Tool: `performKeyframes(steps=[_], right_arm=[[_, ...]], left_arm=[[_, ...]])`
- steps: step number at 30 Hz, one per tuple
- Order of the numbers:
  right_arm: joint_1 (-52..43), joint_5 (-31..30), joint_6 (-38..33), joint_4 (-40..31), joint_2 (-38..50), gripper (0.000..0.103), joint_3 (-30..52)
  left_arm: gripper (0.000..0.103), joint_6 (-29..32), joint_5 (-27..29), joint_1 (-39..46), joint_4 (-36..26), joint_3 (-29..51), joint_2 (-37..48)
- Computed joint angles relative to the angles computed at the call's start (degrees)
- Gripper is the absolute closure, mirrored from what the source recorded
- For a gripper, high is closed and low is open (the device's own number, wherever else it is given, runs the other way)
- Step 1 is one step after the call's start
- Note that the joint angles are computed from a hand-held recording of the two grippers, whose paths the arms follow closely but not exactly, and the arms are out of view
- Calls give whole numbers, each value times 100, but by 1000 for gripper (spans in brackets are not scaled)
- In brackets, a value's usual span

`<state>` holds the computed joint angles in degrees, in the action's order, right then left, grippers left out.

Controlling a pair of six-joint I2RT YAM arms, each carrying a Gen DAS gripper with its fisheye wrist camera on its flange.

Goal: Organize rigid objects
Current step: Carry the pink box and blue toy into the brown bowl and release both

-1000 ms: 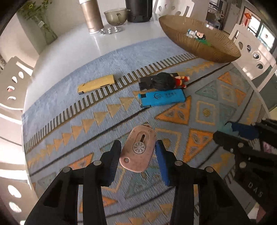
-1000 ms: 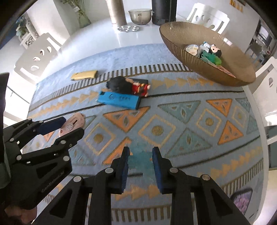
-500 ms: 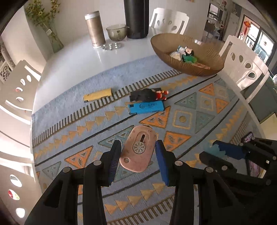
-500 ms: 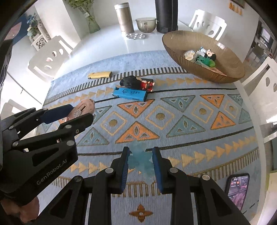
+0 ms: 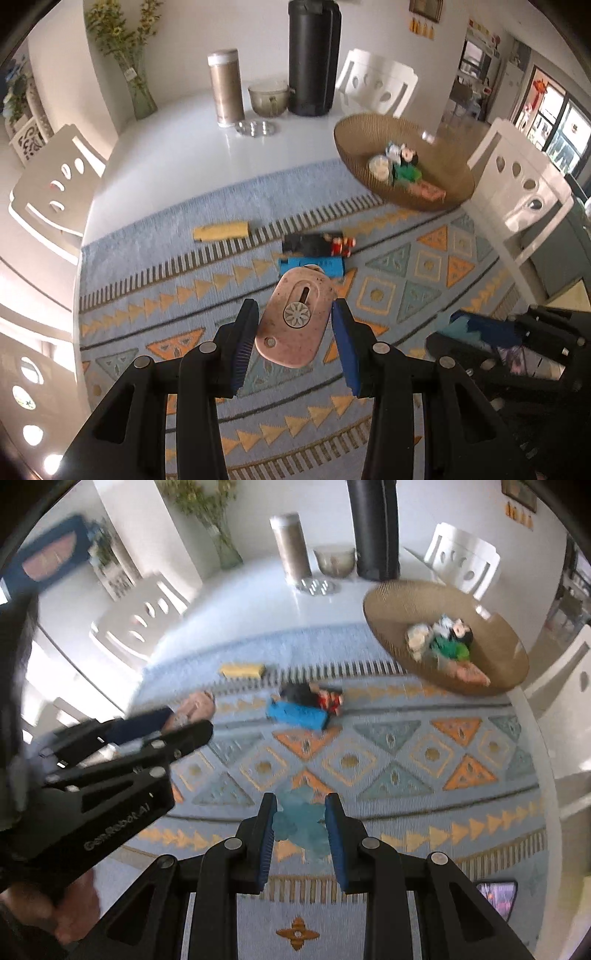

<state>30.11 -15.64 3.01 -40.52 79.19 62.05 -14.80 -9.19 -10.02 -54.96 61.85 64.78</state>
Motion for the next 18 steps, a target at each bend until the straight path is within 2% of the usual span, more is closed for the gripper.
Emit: performKeyframes(steps=[4,6,10,14,18], right_arm=[[-664,-576,-423,-50,-28,77,340],[-904,-733,-556,-133,60,77,594],[-1315,-464,-872,-175,380,77,1280],[-1936,-746,-943,-285,1078,77,2291],[-2461,-1472,-798,-589,1970,77,3347]], left_arm=[[65,36,-90,6,35,386,138],[65,219,-318,-43,127,649,321],[65,596,-396,50,361,1413,896],[65,747,-223,128,633,2253,1590],[65,786,30,116,764,2960,2378]])
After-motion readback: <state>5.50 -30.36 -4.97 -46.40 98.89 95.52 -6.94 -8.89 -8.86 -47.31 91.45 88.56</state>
